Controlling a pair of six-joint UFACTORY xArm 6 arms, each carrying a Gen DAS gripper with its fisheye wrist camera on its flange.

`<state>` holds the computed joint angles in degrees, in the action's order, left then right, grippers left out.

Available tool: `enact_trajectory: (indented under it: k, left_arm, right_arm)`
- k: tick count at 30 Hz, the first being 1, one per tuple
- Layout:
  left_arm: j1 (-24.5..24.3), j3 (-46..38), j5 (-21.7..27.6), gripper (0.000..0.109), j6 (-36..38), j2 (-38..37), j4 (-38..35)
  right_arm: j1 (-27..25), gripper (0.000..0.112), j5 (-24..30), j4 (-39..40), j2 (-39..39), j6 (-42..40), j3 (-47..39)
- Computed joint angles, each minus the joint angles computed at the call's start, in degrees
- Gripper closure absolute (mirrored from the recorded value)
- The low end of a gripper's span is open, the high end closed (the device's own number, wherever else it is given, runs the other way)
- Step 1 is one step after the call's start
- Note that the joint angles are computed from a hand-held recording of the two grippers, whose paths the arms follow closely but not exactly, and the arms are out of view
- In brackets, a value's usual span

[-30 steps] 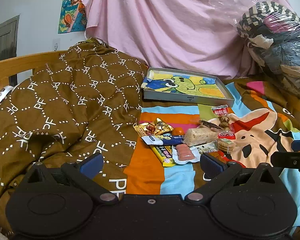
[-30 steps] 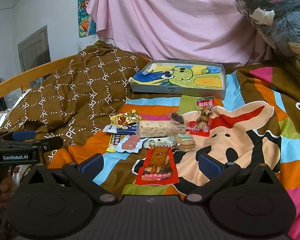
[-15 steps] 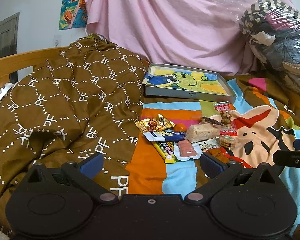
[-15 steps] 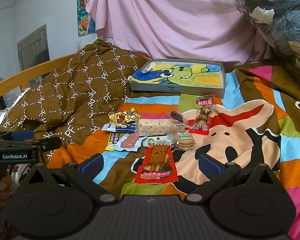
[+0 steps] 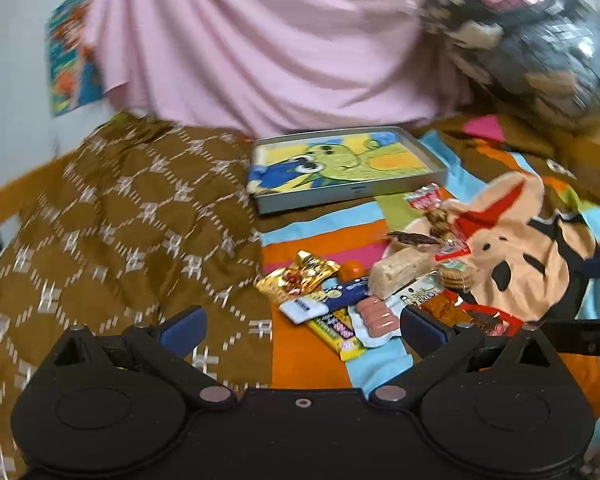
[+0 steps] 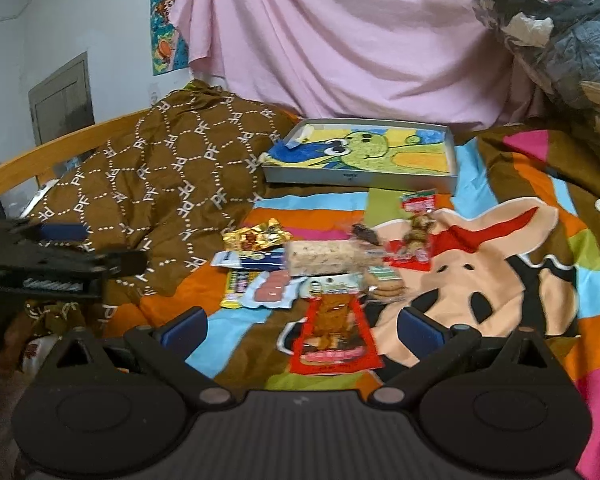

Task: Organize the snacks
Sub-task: 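Grasp the sausage tray with the left tool while the right tool grasps the red tofu pack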

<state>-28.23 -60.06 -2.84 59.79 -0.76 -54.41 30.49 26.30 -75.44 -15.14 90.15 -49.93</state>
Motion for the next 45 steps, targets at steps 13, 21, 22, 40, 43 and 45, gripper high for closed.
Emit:
enact_trajectory:
  k: [13, 21, 22, 40, 43, 45]
  left_arm:
    - [4.5, -14.4, 19.0, 0.006, -11.6, 11.1, 10.0]
    - [2.9, -21.0, 20.1, 0.006, -14.4, 17.6, 13.6]
    - [2.7, -22.1, 20.0, 0.006, -14.3, 18.9, 13.4]
    - [5.5, -39.1, 36.5, 0.006, -18.1, 33.0, 3.9]
    - [5.2, -40.9, 37.1, 0.006, -17.9, 34.2, 5.6]
    - [4.8, -40.9, 36.6, 0.006, -17.6, 34.4, 7.4]
  right_arm:
    - [-0.5, 0.009, 4.7, 4.1, 7.4, -5.5, -4.7]
    - [-5.4, 0.009, 1.1, 2.5, 11.7, -5.8, -6.6]
    - [-6.1, 0.009, 0.5, 2.5, 12.3, -5.6, -7.0]
    - [-11.0, 0.01, -6.4, 8.2, 19.2, -11.6, -10.5]
    - [-10.9, 0.01, -5.9, 10.9, 20.5, -14.3, -11.6]
    - [-10.7, 0.01, -5.1, 12.5, 21.5, -16.0, -12.6]
